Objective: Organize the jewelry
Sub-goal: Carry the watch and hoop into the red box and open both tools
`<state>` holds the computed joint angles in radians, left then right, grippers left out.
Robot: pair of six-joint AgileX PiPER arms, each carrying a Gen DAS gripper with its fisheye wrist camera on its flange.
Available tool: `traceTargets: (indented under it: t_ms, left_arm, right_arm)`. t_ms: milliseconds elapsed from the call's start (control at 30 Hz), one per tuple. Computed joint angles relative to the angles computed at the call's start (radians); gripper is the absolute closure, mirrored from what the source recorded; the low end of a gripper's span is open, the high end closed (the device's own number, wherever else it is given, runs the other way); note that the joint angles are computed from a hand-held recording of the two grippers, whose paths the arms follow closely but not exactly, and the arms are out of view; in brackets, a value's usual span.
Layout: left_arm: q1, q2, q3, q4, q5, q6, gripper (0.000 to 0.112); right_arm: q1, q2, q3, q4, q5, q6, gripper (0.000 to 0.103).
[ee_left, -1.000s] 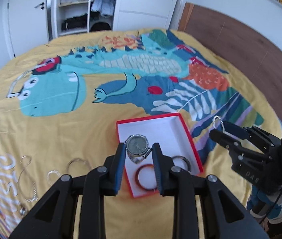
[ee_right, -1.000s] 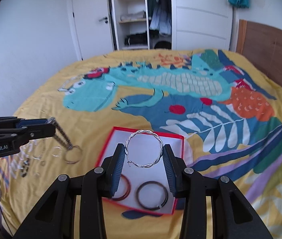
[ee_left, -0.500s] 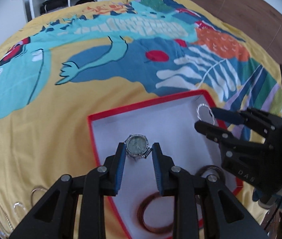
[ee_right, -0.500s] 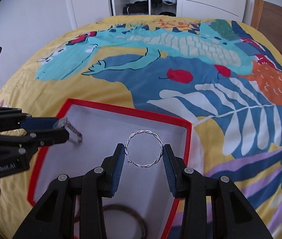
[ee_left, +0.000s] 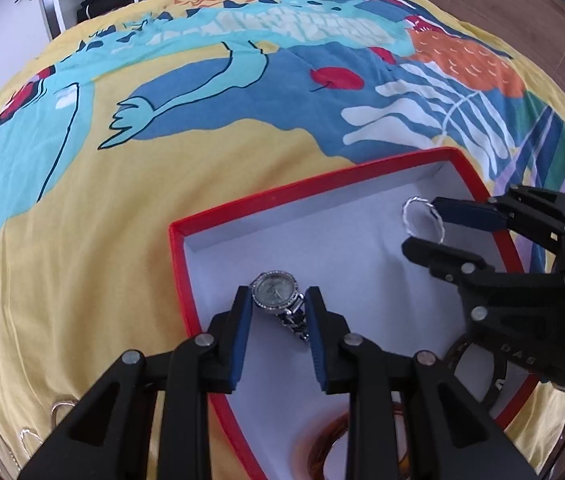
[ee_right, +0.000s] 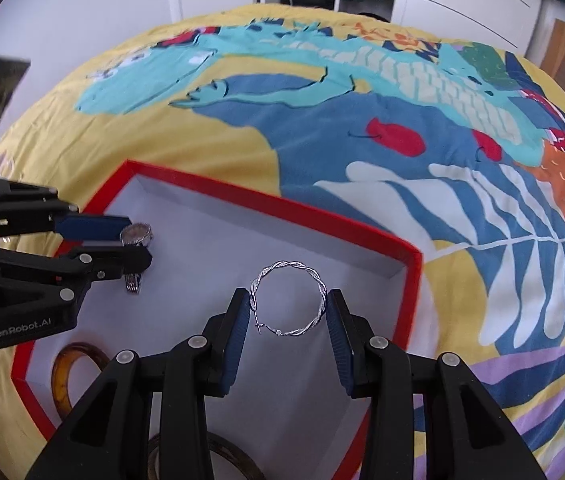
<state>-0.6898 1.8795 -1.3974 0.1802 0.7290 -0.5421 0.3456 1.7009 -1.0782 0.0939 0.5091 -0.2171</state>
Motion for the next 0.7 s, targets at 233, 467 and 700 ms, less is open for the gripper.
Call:
traceTargets:
  t_ms: [233,467,700]
  left_arm:
    - [-0.022,0.023,-0.014,0.066,0.008,-0.053,0.086]
    - [-0.025,0.022,-0.002,0.077,-0.004,-0.067,0.086]
    - [-0.028,0.006,0.004,0.041,0.004,-0.051,0.085]
  right_arm:
    - [0.001,0.036,-0.034,0.021,0.044,-0.07,0.064]
    - [0.012,0.014,-0.034,-0.021,0.067,-0.058,0.063]
    - [-0.032,-0.118,0.018,-0.028,0.085,-0.035,0.06]
